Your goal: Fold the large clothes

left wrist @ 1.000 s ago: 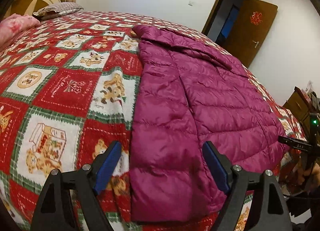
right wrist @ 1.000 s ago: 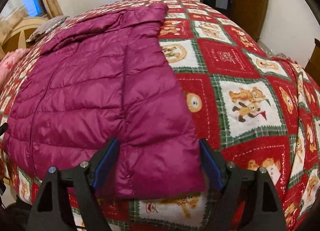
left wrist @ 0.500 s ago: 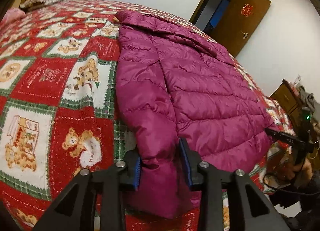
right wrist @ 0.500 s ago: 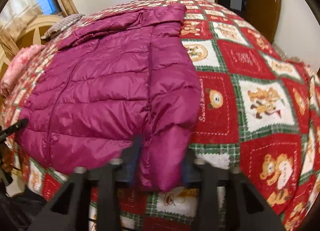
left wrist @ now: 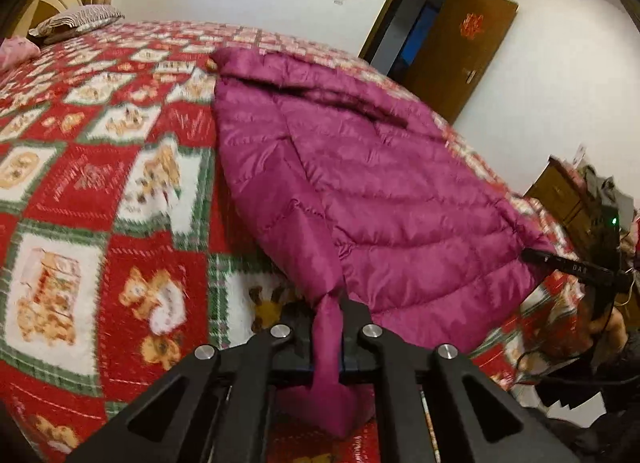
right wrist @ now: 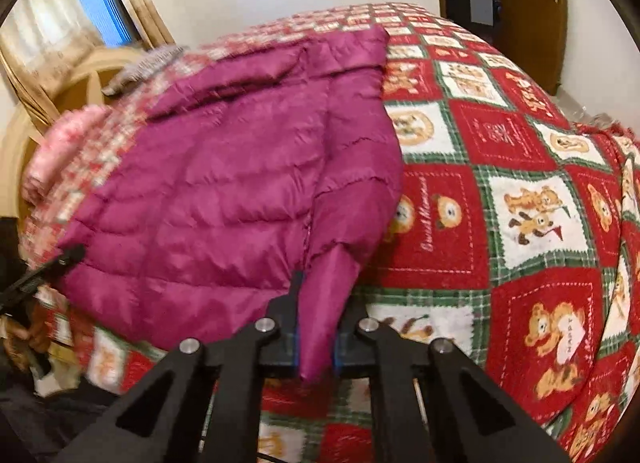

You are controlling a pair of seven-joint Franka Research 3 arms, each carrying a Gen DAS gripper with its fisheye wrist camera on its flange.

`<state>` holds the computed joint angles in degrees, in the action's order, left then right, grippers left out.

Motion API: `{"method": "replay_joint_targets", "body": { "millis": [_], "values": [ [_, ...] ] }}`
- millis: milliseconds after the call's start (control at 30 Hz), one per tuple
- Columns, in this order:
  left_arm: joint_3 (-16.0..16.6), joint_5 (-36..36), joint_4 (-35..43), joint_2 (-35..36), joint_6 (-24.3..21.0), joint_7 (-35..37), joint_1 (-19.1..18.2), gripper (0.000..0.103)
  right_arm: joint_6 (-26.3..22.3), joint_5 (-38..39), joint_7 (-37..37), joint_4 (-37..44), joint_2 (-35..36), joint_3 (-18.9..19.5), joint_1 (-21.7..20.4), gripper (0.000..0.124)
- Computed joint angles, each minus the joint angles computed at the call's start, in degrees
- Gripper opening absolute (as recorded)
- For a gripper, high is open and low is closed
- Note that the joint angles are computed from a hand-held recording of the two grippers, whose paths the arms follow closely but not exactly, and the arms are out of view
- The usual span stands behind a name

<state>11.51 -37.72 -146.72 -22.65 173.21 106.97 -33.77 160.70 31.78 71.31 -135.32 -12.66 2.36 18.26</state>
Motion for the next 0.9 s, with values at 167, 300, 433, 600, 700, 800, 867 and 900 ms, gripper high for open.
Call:
{"method": "replay_joint_targets", "body": {
  "millis": [167, 300, 433, 600, 700, 800, 867, 900],
  "values": [
    [6.77, -5.51, -0.78, -5.54, 2.54, 6.07, -7.79, 0.004, -2.17, 6.89, -5.48, -1.11, -4.34, -2.2, 2.26, 0.013],
    [5.59, -1.75, -3.56, -9.93, 3.17, 3.62, -6.56, 0.004, -3.37, 7.89, -5.63, -3.98, -8.73, -2.25, 2.41, 0.013],
    [7.11, 0.39, -7.16, -15.75, 3.29, 2.51, -8.5, 0.004, -4.85, 8.92, -4.8, -7.81, -14.65, -2.42, 2.76, 0.013],
    [6.47, 4.36, -9.1, -22.34, 1.94, -0.3, -8.02, 0.004, -6.6, 9.1, -3.76, -9.51, -21.15, -3.51, 3.48, 0.013],
    [7.51, 7.07, -6.02, -22.36, 1.81, -1.28, -8.85, 0.004, -5.5, 9.99, -4.21, -7.7, -22.13, -4.32, 4.23, 0.013],
    [8.54, 10.49, 0.78, -17.67, 0.58, -2.91, -8.62, 0.004, -4.65, 13.68, -6.78, -2.26, -19.25, -7.23, 6.8, 0.013],
    [11.13, 10.68, 5.27, -14.38, 0.19, -2.09, -10.67, 0.005, -4.6, 16.31, -8.73, 2.06, -16.17, -8.49, 7.75, 0.013],
    [13.08, 11.21, 9.6, -10.55, -0.5, -2.43, -12.01, 0.005, -4.45, 17.27, -9.7, 5.49, -13.37, -8.79, 7.8, 0.013]
  ]
}}
